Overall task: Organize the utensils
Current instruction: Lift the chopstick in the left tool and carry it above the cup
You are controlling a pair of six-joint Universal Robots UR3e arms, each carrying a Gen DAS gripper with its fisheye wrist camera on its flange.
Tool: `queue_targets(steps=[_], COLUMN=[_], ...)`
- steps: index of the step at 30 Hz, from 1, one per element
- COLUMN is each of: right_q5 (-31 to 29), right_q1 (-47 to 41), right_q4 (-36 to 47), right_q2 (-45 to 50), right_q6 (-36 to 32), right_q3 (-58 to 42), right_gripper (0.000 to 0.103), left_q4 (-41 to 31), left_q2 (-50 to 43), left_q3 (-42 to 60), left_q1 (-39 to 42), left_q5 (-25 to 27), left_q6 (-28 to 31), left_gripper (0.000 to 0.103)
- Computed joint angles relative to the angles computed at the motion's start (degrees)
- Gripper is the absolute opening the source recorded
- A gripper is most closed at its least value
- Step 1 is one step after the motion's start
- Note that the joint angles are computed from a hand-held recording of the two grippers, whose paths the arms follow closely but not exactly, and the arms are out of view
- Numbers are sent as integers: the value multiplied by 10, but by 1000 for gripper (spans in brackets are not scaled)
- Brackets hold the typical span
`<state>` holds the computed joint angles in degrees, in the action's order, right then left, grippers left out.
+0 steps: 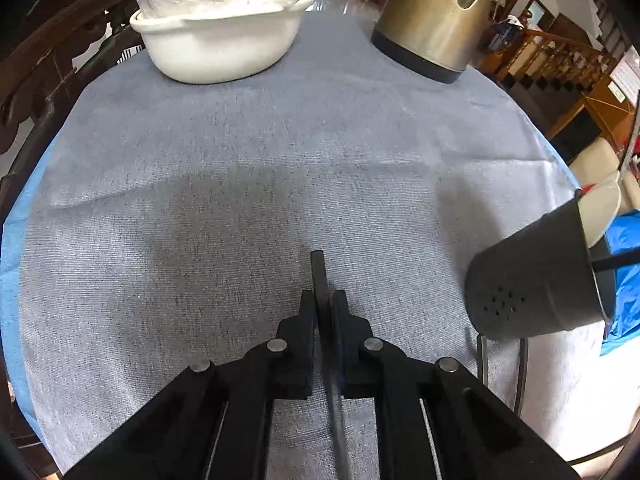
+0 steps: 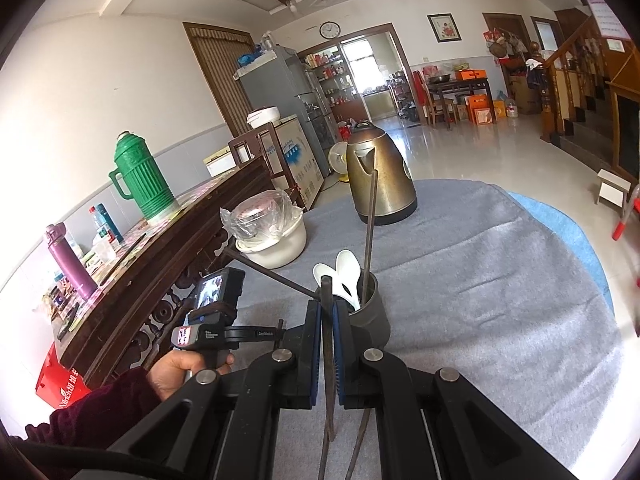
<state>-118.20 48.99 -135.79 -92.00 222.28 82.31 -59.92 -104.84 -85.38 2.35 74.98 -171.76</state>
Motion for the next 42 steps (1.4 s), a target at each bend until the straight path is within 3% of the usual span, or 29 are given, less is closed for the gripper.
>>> queue_targets(steps=[4, 9, 20, 25, 30, 33, 36, 42], right_q5=[2, -18, -42, -60, -93, -107, -124, -167], right_q1=[-2, 11, 30, 41, 51, 50, 48, 45], right_q4=[-3, -4, 1, 6, 25, 30, 27, -23], right_q2=[-5, -1, -10, -10, 9, 16, 24, 39], right_q6=[2, 3, 18, 17, -6, -25, -47, -85], right_q3=[5, -1, -2, -12, -63, -93, -122, -154], right_gripper=[6, 6, 6, 6, 6, 6, 6, 6], left_q4=[43, 47, -20, -27, 34, 130, 262, 441], left_q2=[71, 202, 495, 537, 514, 470, 420, 298], left_q3=[-70, -145, -231, -217, -175, -151, -135, -76], left_q1=[23, 51, 136, 166, 177, 153, 117, -7], left_q5=[-25, -65, -202, -255, -292, -283, -241, -64], left_q6=[3, 14, 45, 50, 0, -69, -161, -270], left_gripper=[7, 7, 7, 7, 7, 7, 7, 7])
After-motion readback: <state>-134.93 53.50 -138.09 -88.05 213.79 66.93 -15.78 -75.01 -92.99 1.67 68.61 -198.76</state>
